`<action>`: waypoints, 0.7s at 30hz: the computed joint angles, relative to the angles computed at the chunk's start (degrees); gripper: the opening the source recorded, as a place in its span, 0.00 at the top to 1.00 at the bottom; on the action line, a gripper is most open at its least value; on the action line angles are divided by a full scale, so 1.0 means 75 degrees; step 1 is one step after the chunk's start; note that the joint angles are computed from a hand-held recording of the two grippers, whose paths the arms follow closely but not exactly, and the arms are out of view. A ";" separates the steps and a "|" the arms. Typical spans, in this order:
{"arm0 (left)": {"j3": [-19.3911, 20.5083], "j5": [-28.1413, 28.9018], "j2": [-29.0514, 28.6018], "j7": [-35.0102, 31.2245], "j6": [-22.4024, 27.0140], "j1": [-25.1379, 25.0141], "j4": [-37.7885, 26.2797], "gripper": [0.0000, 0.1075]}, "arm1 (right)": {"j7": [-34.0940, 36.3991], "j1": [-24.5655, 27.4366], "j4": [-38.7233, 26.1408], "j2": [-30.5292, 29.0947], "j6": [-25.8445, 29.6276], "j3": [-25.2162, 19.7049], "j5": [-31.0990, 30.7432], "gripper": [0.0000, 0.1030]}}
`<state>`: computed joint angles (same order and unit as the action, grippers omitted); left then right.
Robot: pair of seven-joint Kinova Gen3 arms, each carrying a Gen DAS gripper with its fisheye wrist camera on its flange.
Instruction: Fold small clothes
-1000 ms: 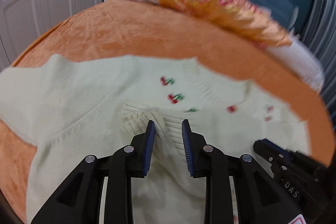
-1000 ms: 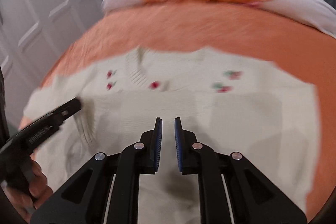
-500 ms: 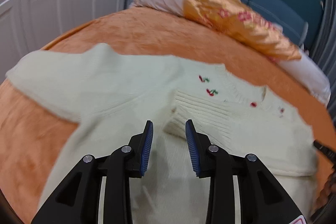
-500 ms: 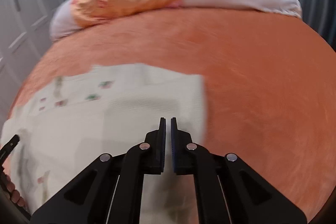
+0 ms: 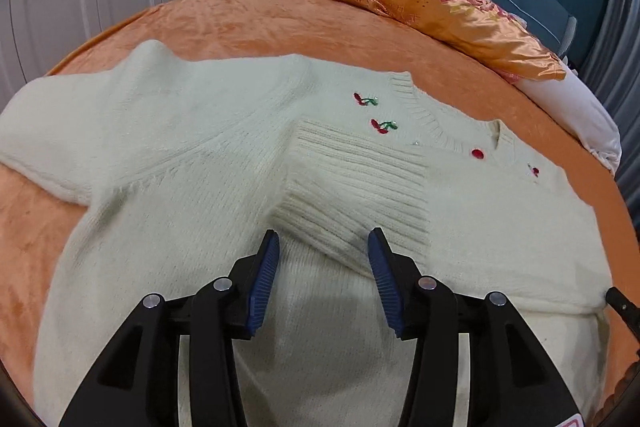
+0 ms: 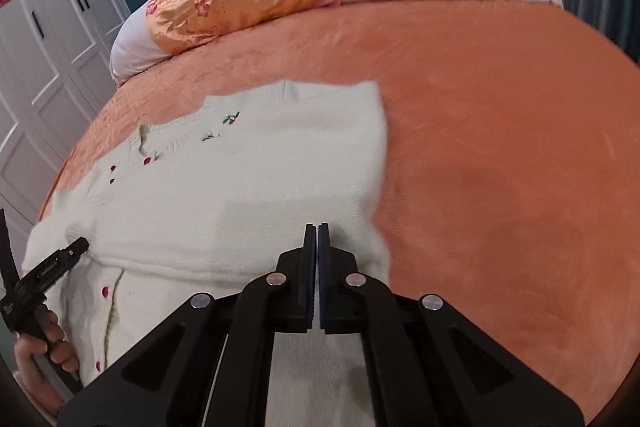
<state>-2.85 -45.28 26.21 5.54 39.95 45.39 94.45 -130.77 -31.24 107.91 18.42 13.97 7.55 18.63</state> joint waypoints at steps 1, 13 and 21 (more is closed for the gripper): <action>0.0050 0.0057 0.0039 -0.0107 0.0123 -0.0027 -0.0100 0.55 | -0.0110 -0.0260 -0.0052 0.0223 0.0107 0.0212 0.0186 1.00; -0.0285 -0.0674 -0.2693 0.2429 0.0449 0.0331 0.2776 0.33 | -0.3015 -0.1729 0.0816 -0.0537 0.0535 0.0346 0.2107 0.95; -0.1667 -0.0555 -0.4630 0.1438 -0.0106 -0.1895 0.4791 0.33 | -0.5372 -0.2893 0.1675 -0.0673 -0.0103 0.1273 0.3765 0.91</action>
<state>-15.35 -49.44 -8.52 16.33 39.16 31.18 130.39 -171.06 -52.94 120.47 13.37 13.19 17.10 46.86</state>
